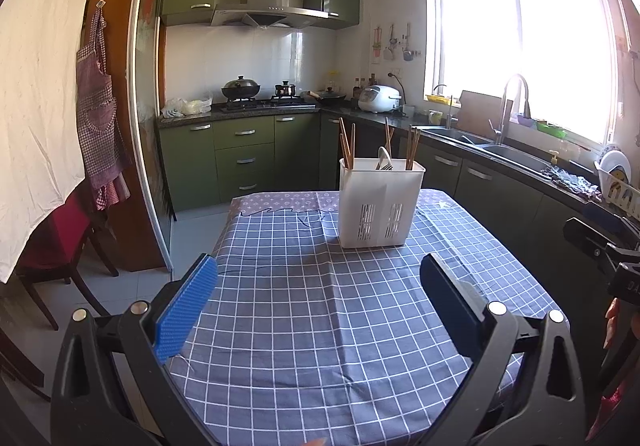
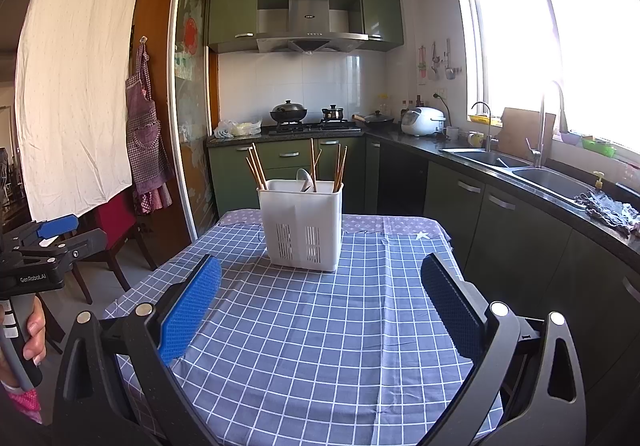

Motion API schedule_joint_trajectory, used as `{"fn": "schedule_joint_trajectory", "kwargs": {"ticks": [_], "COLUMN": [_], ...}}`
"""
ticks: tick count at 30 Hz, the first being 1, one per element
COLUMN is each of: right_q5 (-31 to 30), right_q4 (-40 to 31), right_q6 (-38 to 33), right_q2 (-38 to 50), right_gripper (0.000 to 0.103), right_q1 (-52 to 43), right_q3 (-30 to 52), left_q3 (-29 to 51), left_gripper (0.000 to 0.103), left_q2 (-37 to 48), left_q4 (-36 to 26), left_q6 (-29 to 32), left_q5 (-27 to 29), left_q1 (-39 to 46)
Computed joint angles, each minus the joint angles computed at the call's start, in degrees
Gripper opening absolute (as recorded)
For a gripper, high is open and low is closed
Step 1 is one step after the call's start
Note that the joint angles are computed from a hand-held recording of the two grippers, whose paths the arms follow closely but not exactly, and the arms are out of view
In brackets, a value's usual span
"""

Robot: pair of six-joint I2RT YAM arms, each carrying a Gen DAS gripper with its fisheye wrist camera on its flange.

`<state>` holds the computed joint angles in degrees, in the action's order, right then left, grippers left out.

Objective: Organize utensils

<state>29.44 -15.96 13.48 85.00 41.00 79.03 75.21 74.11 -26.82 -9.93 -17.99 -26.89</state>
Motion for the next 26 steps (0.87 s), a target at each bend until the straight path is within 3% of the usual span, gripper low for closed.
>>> {"fn": "schedule_joint_trajectory", "kwargs": {"ticks": [5, 12, 19, 21, 26], "right_q5": [-0.44, -0.73, -1.48, -2.06, -4.74], "right_q4": [-0.49, -0.83, -1.07, -1.20, -2.55], "right_q6": [0.11, 0.35, 0.85, 0.98, 1.62], "right_q2": [0.72, 1.02, 1.28, 1.49, 4.49], "right_gripper": [0.099, 0.098, 0.098, 0.099, 0.099], "right_q1": [-0.14, -0.20, -0.65, -1.15, -3.50], "right_q3": [0.68, 0.97, 1.01, 1.09, 3.10], "left_q3": [0.77, 0.02, -0.33, 1.79, 6.01], "left_gripper": [0.097, 0.096, 0.097, 0.097, 0.097], "left_q2": [0.94, 1.05, 2.19, 4.13, 10.25], "left_q4": [-0.84, 0.44, 1.94, -0.59, -3.50], "left_q6": [-0.22, -1.69, 0.76, 1.20, 0.32], "left_q5": [0.19, 5.00, 0.01, -1.61, 6.33], "left_q1": [0.05, 2.14, 0.52, 0.27, 4.23]}}
